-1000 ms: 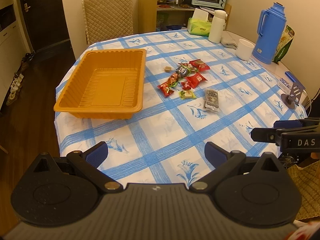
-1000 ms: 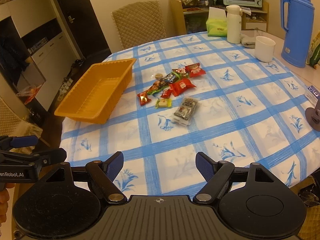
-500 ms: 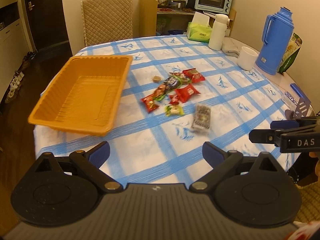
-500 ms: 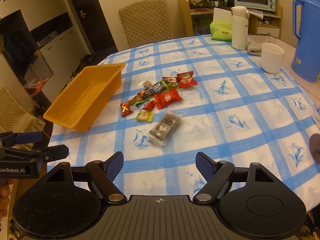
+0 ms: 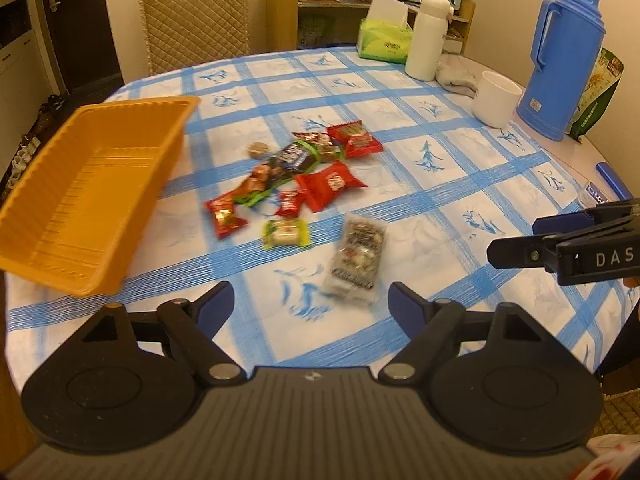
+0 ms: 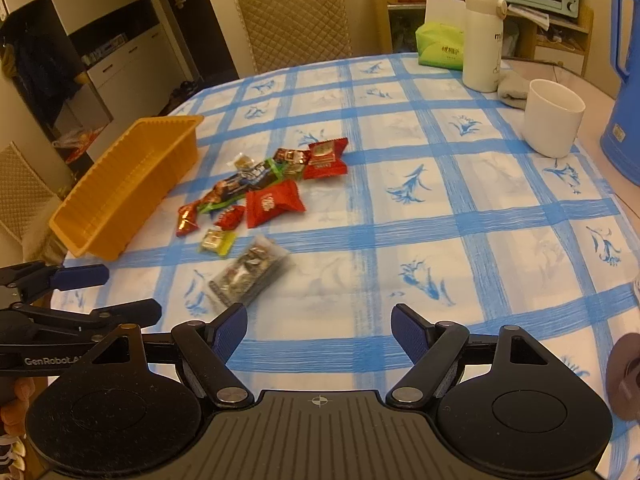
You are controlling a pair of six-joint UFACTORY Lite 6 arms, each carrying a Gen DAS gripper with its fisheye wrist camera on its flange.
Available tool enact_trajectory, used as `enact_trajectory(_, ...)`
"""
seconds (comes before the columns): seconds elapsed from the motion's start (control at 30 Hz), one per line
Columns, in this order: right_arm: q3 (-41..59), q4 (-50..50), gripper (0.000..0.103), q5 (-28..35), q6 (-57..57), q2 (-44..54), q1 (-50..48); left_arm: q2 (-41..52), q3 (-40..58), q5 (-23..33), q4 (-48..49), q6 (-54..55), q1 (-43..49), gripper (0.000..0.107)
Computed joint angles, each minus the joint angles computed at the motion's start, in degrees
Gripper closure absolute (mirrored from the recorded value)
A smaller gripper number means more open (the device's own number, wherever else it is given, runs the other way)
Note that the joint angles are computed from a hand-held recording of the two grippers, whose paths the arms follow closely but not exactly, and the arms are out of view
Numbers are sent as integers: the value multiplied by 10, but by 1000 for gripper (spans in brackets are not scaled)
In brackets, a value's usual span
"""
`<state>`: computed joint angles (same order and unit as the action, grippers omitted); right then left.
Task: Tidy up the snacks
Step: 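Reach the left gripper to the clear snack packet and close on it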
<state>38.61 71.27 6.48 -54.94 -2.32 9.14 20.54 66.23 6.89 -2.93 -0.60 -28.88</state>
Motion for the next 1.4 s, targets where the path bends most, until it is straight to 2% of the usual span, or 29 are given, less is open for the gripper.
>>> enact_trajectory(0.13,21,88,24,34,-133,37,-49,64,58,3,90,-98,-22,34)
enact_trajectory(0.2,32,114,24,47,-176,54,-66,95,88,9,95,-102,-29,40)
enact_trajectory(0.37,56,163,24,69,-253,92,-99,162,160,30,119,-122,-42,44)
enact_trajectory(0.67,85,163,24,90,-276,135,-139,260,282,76,119,-105,-50,49)
enact_trajectory(0.73,90,163,24,93,-280,142,-146,279,306,87,114,-95,-51,54)
enact_trajectory(1.03,106,161,24,105,-291,161,-164,336,385,123,105,-85,-53,64)
enact_trajectory(1.2,109,162,24,108,-296,166,-166,337,387,120,85,-76,-52,71)
enact_trajectory(1.4,141,169,24,119,-323,198,-169,307,345,100,96,-98,-55,72)
